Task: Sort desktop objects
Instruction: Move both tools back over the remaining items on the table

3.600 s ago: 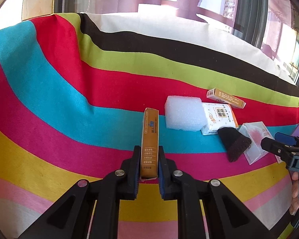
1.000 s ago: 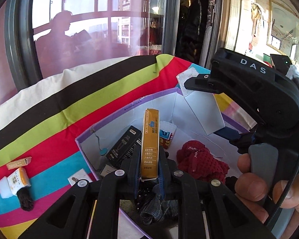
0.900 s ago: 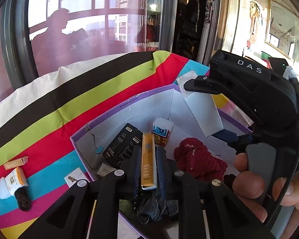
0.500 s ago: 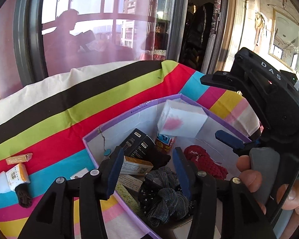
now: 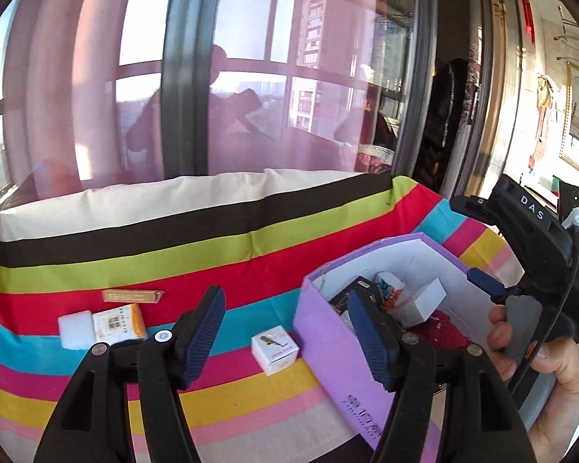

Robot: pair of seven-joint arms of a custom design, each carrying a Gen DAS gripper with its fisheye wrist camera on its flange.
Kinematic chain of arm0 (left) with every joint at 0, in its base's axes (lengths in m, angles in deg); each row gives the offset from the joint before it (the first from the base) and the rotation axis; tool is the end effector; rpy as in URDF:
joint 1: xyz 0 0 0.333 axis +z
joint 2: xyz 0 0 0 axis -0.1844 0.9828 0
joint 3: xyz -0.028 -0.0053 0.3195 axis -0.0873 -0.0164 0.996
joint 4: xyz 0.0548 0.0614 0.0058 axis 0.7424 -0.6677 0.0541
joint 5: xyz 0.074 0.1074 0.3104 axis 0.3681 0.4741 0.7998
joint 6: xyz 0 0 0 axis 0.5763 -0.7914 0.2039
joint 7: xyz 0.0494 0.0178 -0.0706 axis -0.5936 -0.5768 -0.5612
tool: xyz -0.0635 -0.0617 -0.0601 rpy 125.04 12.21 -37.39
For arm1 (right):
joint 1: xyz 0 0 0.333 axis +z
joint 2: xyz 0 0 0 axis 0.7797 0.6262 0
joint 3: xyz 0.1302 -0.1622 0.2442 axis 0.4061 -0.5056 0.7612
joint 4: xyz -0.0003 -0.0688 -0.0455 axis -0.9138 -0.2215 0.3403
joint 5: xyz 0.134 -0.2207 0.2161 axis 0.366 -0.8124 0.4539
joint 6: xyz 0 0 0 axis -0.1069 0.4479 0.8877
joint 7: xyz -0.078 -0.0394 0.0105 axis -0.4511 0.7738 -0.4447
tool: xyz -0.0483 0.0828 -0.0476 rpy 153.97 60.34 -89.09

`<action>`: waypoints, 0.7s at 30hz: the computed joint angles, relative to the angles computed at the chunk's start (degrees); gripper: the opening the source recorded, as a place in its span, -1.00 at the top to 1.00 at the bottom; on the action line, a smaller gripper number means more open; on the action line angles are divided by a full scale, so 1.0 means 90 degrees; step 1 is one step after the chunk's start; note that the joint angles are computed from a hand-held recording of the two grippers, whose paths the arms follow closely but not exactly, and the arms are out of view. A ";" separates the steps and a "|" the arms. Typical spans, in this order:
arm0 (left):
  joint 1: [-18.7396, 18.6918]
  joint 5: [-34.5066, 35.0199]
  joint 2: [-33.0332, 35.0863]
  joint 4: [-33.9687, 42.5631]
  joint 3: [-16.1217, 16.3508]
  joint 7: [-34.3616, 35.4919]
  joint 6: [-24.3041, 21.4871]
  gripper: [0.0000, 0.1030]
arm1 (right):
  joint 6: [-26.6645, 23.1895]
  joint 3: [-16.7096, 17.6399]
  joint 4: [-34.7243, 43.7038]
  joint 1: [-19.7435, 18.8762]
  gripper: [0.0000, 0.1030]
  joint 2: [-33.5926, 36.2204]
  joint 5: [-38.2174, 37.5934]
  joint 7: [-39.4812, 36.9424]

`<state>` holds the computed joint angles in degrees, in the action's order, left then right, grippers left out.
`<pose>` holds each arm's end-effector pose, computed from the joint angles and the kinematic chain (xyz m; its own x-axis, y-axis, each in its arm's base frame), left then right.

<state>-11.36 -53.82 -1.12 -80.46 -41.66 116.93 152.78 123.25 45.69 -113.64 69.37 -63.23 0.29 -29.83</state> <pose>0.4962 -0.0609 0.5327 -0.8055 -0.5823 0.1102 -0.3917 0.3837 -0.8363 0.3485 0.1991 0.5217 -0.5903 -0.3836 -0.7102 0.1513 0.8117 -0.5642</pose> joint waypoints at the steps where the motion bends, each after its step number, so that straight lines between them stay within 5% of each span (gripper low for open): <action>1: 0.0056 -0.0012 0.0075 0.0077 0.0060 -0.0034 0.0017 -0.33 | -0.0046 0.0026 0.0040 0.0000 -0.99 0.0034 0.0006 -0.0019; 8: 0.0546 -0.0025 0.0703 0.0507 0.0234 -0.0300 0.0176 -0.39 | -0.1167 0.0380 0.0771 0.0266 -0.99 0.0555 0.0176 -0.0768; 16: 0.1016 0.0104 0.1208 0.0767 0.0200 -0.0686 0.0431 -0.39 | -0.1561 0.0374 0.2676 0.1036 -0.99 0.2239 -0.0572 -0.3223; 21: 0.1204 0.0196 0.1434 0.0960 0.0153 -0.0915 0.0533 -0.39 | -0.1886 0.0086 0.3992 0.1475 -0.98 0.3520 -0.0027 -0.5199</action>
<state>-0.52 -52.06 11.78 -71.82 -40.28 108.69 157.57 106.27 46.46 -77.71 82.64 -31.55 0.05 -76.62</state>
